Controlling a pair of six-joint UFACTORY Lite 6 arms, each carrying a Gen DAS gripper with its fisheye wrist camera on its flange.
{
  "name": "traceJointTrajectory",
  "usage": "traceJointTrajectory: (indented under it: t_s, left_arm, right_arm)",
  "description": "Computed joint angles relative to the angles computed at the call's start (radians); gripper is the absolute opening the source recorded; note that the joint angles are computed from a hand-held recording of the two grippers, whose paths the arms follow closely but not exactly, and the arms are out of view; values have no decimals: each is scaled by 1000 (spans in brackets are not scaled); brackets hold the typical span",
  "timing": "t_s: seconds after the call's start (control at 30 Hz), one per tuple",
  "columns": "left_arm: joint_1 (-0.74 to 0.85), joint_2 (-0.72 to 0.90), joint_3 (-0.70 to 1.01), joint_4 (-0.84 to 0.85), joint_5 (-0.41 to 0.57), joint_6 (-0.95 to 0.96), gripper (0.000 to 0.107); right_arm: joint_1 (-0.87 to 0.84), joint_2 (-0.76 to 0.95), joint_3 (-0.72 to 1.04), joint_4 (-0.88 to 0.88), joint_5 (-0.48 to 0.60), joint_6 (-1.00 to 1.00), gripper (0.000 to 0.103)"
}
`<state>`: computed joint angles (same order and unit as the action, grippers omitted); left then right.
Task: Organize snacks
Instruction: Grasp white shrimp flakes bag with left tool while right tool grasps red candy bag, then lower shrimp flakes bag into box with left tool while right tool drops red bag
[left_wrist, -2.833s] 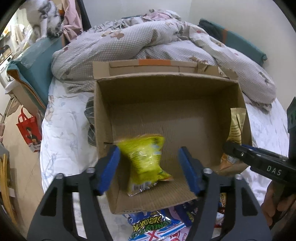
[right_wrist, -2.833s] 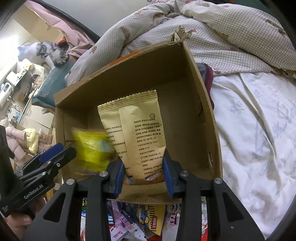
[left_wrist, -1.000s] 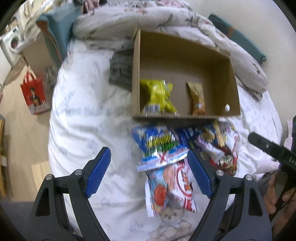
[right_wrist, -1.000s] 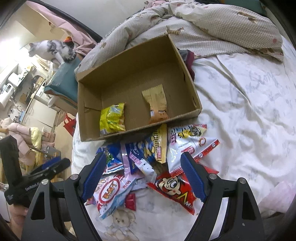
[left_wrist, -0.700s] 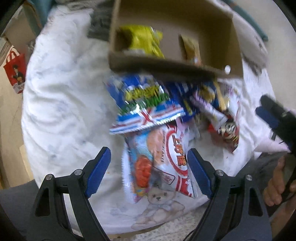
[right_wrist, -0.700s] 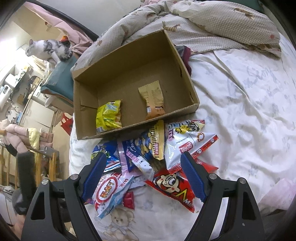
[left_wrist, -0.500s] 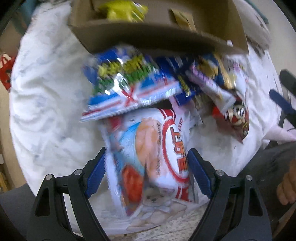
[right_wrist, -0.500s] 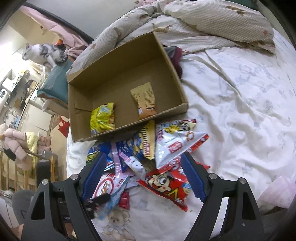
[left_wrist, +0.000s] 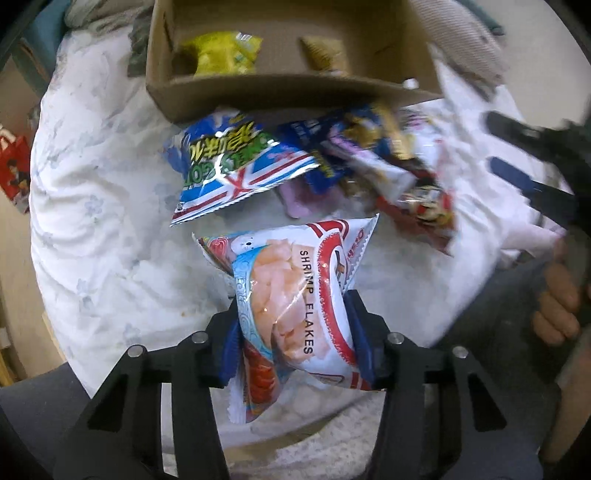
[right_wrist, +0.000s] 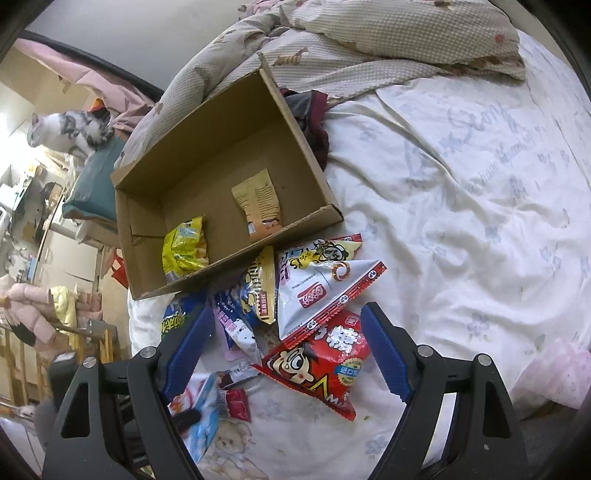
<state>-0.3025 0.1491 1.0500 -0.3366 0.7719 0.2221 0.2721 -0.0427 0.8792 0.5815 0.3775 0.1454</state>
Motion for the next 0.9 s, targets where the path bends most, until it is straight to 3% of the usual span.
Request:
traceJointTrajectory:
  t_s: [0.13,0.27,0.53,0.7,0.9]
  left_arm:
    - [49,-84,10,-48,30,85,46]
    - [52,-128,35,106,-73,-53,46]
    - [118,-58,68,168,-119,-162,46]
    - [135,-55,57,181,-132,-174,46]
    - [137,-59,47,195,-138,-184,46]
  right_arm:
    - [-1,19,6,-8,17,13,85]
    - [13,91,38,-105,61,104,85]
    - [-45,307,85,122,147,-59,85]
    - [21,410,174,-23,153,57,84]
    - [43,393,151,-19,155,19,54]
